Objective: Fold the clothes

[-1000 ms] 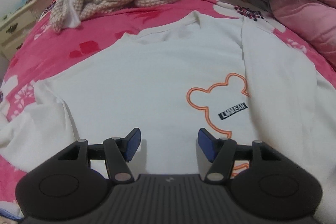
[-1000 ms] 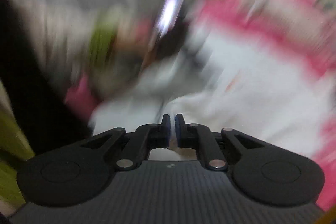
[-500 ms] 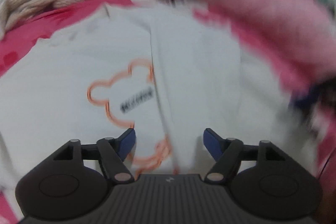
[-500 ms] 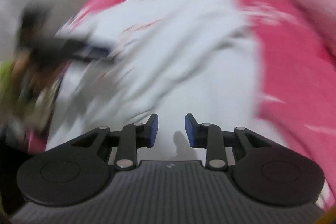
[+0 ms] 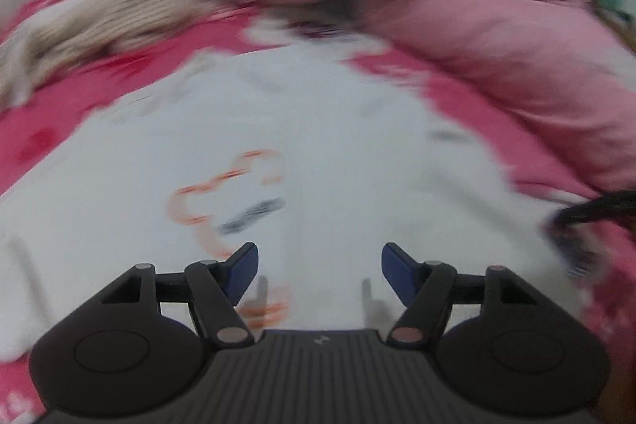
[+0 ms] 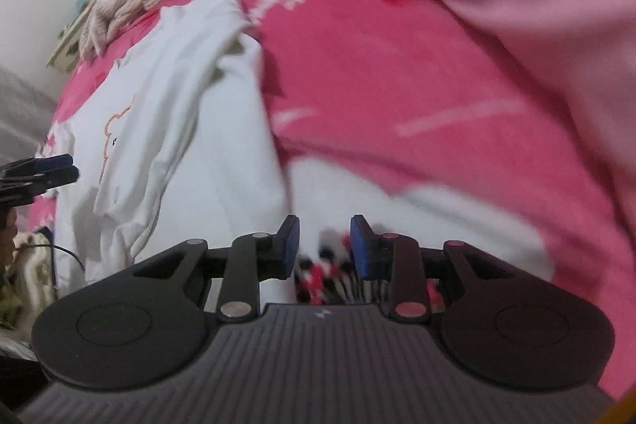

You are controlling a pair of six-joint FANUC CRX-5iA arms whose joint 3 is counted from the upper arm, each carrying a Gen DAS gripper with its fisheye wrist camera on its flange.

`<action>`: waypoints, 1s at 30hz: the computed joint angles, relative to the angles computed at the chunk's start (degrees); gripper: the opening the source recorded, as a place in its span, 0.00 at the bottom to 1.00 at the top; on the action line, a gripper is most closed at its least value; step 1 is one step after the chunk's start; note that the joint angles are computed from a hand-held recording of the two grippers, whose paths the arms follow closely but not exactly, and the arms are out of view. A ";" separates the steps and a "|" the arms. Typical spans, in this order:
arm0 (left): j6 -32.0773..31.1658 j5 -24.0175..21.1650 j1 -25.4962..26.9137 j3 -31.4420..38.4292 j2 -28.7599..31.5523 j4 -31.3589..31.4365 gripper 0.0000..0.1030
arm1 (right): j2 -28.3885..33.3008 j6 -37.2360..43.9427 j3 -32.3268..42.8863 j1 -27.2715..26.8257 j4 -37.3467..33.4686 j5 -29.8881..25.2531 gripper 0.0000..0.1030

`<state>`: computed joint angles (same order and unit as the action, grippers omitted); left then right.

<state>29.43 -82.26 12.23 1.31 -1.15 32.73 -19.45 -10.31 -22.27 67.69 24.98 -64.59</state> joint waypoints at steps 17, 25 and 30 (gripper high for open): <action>-5.04 -4.84 -8.24 -0.56 -0.85 -1.68 0.63 | 1.71 11.99 -2.41 -0.81 0.08 12.00 0.01; 10.03 5.94 -21.60 10.62 10.80 -7.06 0.64 | 9.98 32.24 4.49 3.96 6.80 4.68 0.01; 19.22 6.03 -28.97 17.91 16.17 -19.32 0.61 | 14.67 43.60 6.99 6.38 11.33 -0.67 0.01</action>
<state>48.65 -76.23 -16.73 19.21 15.02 13.41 -4.78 33.29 -15.29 74.07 36.31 -65.26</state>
